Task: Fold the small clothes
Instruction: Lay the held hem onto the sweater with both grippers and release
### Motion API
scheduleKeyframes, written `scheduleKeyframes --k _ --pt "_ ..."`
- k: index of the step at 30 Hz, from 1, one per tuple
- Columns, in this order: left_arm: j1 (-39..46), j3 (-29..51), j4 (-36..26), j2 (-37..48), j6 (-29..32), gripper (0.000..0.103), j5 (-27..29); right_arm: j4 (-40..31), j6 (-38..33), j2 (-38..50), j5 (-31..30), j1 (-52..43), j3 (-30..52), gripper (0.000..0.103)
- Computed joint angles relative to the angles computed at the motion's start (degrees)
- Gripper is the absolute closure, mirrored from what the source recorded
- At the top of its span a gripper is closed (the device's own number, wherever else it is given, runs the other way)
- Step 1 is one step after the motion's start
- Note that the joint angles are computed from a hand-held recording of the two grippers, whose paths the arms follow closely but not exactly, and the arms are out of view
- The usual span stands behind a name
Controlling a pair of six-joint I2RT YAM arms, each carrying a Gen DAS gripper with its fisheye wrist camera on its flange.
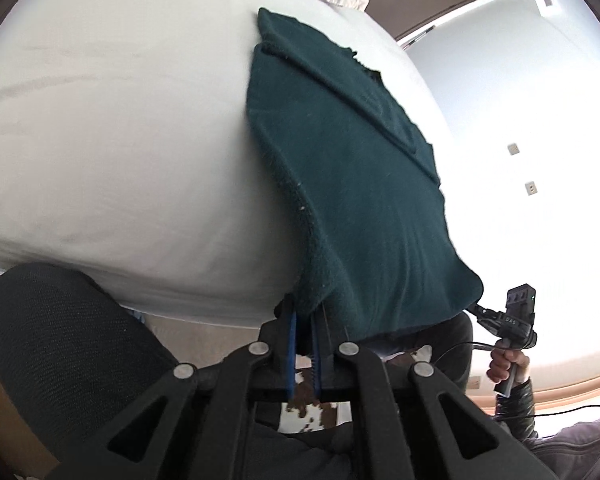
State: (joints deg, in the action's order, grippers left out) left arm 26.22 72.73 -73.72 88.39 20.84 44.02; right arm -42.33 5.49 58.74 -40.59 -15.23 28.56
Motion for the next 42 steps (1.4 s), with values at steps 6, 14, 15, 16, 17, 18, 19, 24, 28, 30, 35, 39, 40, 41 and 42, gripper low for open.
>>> scheduleKeyframes --k 6,14,15,16,17,18,19,24,28,30,35,39,40,41,42 --pt "1.1 5.9 -2.2 1.6 -2.7 0.096 10.8 -1.2 1.2 -0.7 -10.1 -3.8 6.3 0.097" --pt "-0.9 11.8 1.9 4.1 -12.0 0.096 17.6 5.1 11.6 0.0 -20.7 -3.7 11.0 0.097" --pt "-1.3 12.3 3.0 4.3 -13.3 0.096 18.0 6.2 12.7 -0.1 -21.6 -4.1 11.1 0.097" --pt "-1.5 12.5 4.3 4.6 -14.9 0.096 18.6 7.2 13.9 -0.3 -22.3 -4.8 11.2 0.097" --pt "-1.8 12.6 5.7 4.8 -16.6 0.096 19.2 7.8 14.8 -0.2 -22.8 -5.4 11.7 0.097" --pt "-1.6 13.1 6.1 5.4 -17.1 0.096 19.9 7.6 13.8 0.6 -24.9 -6.6 12.4 0.097" --pt "-1.7 13.4 7.4 5.6 -18.4 0.096 20.3 1.5 8.9 1.2 -25.3 -10.7 14.2 0.097" --pt "-2.4 14.8 14.6 7.7 -25.5 0.096 21.6 14.4 18.7 4.6 -26.1 -10.0 14.9 0.097" --pt "-3.3 16.7 22.7 10.6 -33.4 0.096 21.3 28.8 29.6 10.3 -22.5 -8.0 16.4 0.097" --pt "-4.0 18.2 27.4 12.8 -38.3 0.096 21.0 36.0 35.5 14.4 -19.9 -7.1 17.7 0.097" --pt "-6.6 26.3 37.0 21.3 -49.7 0.096 18.8 46.1 43.5 27.8 -12.1 -5.0 26.3 0.097" --pt "-8.7 34.9 43.4 29.4 -58.6 0.096 17.0 45.8 43.9 39.3 -6.1 -2.6 37.5 0.097" --pt "-9.2 37.5 44.2 31.6 -60.5 0.096 16.5 45.1 43.6 42.1 -4.8 -2.0 40.6 0.097" --pt "-9.7 40.4 44.4 33.9 -61.7 0.096 15.7 44.3 43.4 45.0 -3.5 -1.3 44.0 0.097" --pt "-10.2 44.0 43.8 36.5 -62.6 0.096 15.0 43.3 43.2 47.9 -2.5 -0.6 47.3 0.097"
